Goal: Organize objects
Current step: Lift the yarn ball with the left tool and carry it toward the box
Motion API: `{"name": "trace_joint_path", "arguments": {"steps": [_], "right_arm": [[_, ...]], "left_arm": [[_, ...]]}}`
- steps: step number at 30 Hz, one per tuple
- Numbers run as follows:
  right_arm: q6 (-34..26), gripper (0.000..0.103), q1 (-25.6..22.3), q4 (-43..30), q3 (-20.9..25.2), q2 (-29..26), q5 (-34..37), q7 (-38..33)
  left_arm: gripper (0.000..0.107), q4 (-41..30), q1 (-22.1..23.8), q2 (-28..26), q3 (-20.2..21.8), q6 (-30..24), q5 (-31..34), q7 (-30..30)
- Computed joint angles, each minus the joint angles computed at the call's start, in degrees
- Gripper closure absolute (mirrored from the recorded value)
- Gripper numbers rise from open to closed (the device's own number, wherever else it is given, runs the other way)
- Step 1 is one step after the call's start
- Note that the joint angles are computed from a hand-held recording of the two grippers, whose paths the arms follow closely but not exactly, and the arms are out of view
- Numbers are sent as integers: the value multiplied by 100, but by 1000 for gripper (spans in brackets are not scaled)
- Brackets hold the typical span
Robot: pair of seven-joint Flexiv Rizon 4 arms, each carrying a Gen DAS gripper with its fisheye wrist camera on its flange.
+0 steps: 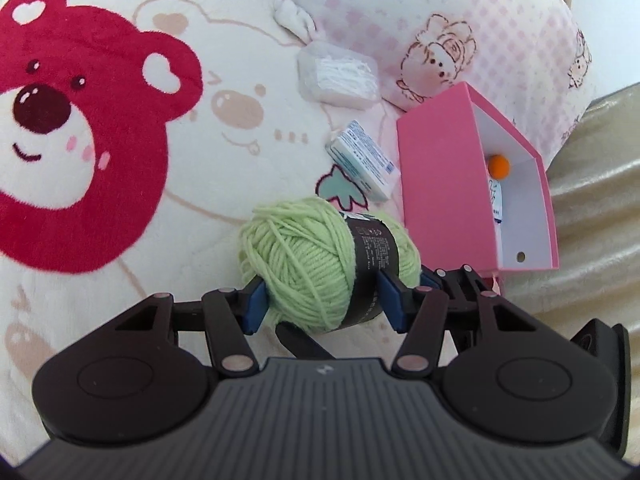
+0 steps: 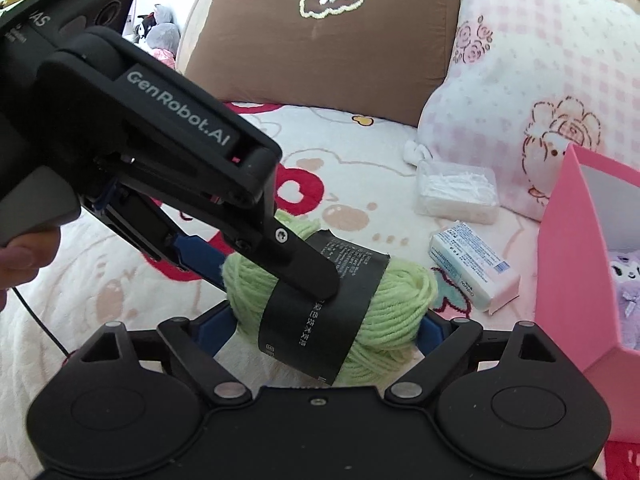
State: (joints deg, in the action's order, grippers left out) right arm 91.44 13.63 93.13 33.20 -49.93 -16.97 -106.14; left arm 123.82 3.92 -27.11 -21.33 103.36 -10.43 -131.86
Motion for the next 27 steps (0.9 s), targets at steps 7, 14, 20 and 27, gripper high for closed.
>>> {"name": "trace_joint_path", "arguments": {"steps": [7, 14, 20, 27], "right_arm": [[-277, 10, 139, 355, -189, 625, 418, 412], [-882, 10, -306, 452, 390, 1042, 855, 192], [-1325, 9, -287, 582, 307, 1535, 1247, -93], [-1731, 9, -152, 685, -11, 2012, 1688, -356]], "left_arm": [[51, -206, -1439, 589, 1351, -967, -437, 132], [52, -321, -2477, 1043, 2397, -1516, -18, -313], [52, -402, -2780, 1217, 2640, -1619, 618, -950], [52, -442, -2644, 1222, 2305, -1482, 677, -979]]}}
